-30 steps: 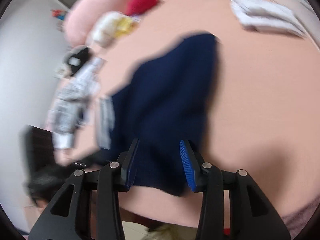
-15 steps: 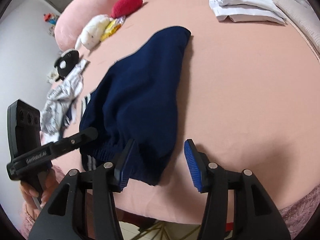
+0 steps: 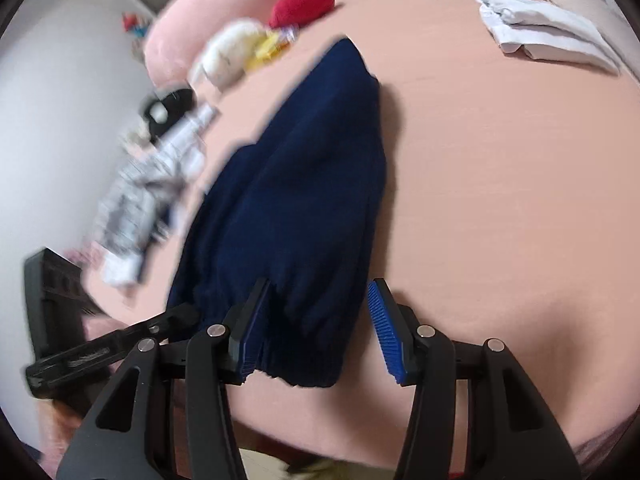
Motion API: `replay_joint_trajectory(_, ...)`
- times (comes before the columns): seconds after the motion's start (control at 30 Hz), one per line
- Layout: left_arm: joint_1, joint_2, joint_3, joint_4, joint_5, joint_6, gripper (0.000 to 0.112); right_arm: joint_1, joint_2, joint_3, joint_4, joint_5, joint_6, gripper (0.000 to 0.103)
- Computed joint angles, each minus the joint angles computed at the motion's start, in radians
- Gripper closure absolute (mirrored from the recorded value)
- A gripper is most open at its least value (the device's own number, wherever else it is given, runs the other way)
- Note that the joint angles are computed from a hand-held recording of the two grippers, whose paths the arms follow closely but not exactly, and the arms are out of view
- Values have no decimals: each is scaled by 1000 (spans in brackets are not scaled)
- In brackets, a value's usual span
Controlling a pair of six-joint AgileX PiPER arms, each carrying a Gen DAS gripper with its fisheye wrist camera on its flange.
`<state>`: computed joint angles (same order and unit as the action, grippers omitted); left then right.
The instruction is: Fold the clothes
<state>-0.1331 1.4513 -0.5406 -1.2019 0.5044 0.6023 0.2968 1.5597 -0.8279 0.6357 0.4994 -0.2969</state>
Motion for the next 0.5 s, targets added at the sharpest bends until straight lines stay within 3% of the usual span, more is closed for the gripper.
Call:
replay_joint_trajectory(0.07,41,29,2,-51,52,60,97,10,9,5,-91,-10,71,53)
replay_joint_trajectory(0.17,74,-29,9,-38,82,61,89,-21,-25,3,-79,24,76,50)
replay_joint_trajectory(0.23,88,-43,19,-39,73,56,70,-46,-18,-11,-3,52,9,45)
replay_joint_trajectory(0.3,113,-12,24,-54,76,57,70,-59,39,-53,65,110,-66,42)
replay_joint_trajectory(0.37,127,50,16,-107,102,116,73,-13,86,-79,-4,86,-25,41)
replay_joint_trajectory(0.4,121,77,7,-121,108,133,76,18,86,-86,-82,65,38,47)
replay_joint_trajectory(0.43,96,85,-9,-100,93,109,83,43,80,-90,-154,54,93,65)
replay_joint_trajectory(0.5,52,75,-37,-36,84,52,89,52,61,-93,-176,83,106,85)
